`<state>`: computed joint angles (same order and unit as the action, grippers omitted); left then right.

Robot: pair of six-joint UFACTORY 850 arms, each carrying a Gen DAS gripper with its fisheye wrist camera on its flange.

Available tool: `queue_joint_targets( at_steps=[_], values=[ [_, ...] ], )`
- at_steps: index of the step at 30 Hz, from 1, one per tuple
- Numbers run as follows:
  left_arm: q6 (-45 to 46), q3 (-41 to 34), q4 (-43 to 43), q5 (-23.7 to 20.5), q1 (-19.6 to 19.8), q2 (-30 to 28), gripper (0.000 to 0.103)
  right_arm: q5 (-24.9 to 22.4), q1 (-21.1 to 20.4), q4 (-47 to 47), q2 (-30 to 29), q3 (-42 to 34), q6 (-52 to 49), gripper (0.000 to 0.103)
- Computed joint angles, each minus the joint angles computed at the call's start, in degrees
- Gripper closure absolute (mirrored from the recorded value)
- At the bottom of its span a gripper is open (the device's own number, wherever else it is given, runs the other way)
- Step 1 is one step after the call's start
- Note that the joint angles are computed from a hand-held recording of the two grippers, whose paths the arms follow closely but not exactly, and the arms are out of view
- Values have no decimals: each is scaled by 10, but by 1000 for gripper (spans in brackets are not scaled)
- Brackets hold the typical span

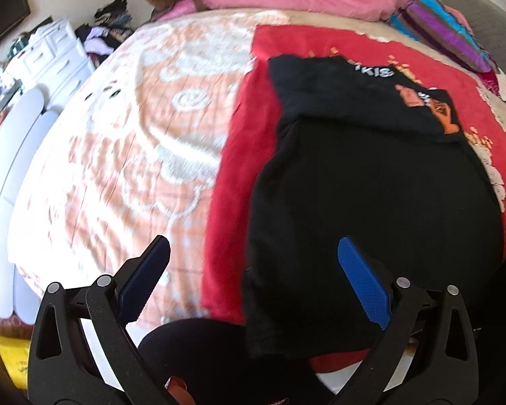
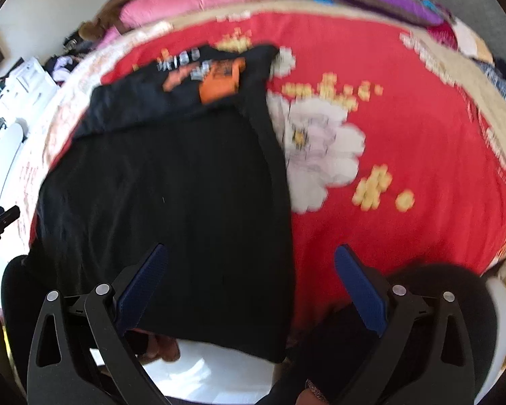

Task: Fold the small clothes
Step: 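Close both grippers on the shirt hem and lift it, then fold the held hem over toward the collar with both grippers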

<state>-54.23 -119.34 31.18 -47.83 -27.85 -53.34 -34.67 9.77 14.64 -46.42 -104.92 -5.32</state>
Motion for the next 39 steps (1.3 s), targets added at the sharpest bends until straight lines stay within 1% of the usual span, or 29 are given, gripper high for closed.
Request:
queue_joint_targets(
  at_steps=[1, 3, 5, 9, 12, 14, 16, 17, 18, 19, 20, 21, 22, 23, 24, 25, 26, 27, 28, 30, 31, 32, 33, 35, 36, 39],
  values=[
    [-6, 16, 0, 3, 2, 8, 9, -8, 2, -9, -3, -2, 9, 4],
    [-13, 34, -3, 6, 6, 18, 9, -19, 13, -60, -8, -8, 41, 4],
    [-14, 48, -8, 9, 10, 26, 9, -36, 18, -71, -13, -13, 48, 4],
    [13, 45, -33, 7, 15, 22, 9, -74, 28, -115, -34, -37, 70, 4],
    [44, 45, -68, 15, 16, 17, 9, -112, 30, -121, -54, -61, 64, 4],
    [72, 36, -99, 12, 16, 7, 9, -139, 31, -119, -69, -77, 56, 4],
    [93, 24, -117, 4, 15, -4, 9, -149, 31, -104, -74, -82, 38, 5],
    [101, 20, -124, 1, 14, -8, 10, -144, 28, -84, -70, -76, 22, 14],
    [112, 15, -131, -2, 12, -13, 10, -132, 26, -83, -61, -65, 30, 23],
    [119, 15, -134, -1, 12, -14, 10, -122, 21, -76, -54, -56, 40, 36],
    [126, 16, -140, 2, 12, -13, 17, -115, 16, -63, -49, -51, 43, 49],
    [133, 17, -148, 7, 12, -12, 24, -110, 10, -47, -44, -45, 41, 54],
    [137, 19, -158, 11, 13, -11, 37, -103, 4, -25, -39, -38, 33, 65],
    [143, 20, -168, 12, 13, -11, 47, -94, -3, 5, -31, -28, 17, 78],
    [149, 20, -177, 12, 13, -12, 57, -87, -10, 48, -25, -19, -17, 93],
    [153, 19, -182, 13, 13, -12, 63, -86, -14, 81, -21, -16, -47, 100],
    [153, 19, -182, 13, 11, -11, 70, -76, -12, 90, -15, -10, -66, 100],
    [153, 18, -181, 12, 10, -11, 72, -74, -8, 80, -14, -12, -71, 100],
    [157, 17, -184, 13, 8, -10, 77, -76, -5, 72, -16, -13, -69, 100],
    [169, 10, -190, 6, 5, -14, 78, -93, -3, 37, -29, -34, -34, 95],
    [173, 3, -189, -2, 4, -19, 77, -102, -5, 29, -35, -42, -16, 78],
    [175, -3, -189, -10, 3, -24, 69, -104, -5, 19, -35, -44, 3, 60],
    [178, -8, -189, -14, 3, -28, 60, -102, -5, 7, -33, -41, 22, 55],
    [184, -20, -189, -25, 2, -36, 58, -103, -3, 0, -33, -39, 24, 55],
    [186, -25, -190, -30, 2, -40, 57, -108, 0, -18, -34, -41, 33, 55],
    [199, -49, -199, -53, 2, -57, 57, -137, 12, -81, -55, -68, 66, 52]
  ],
)
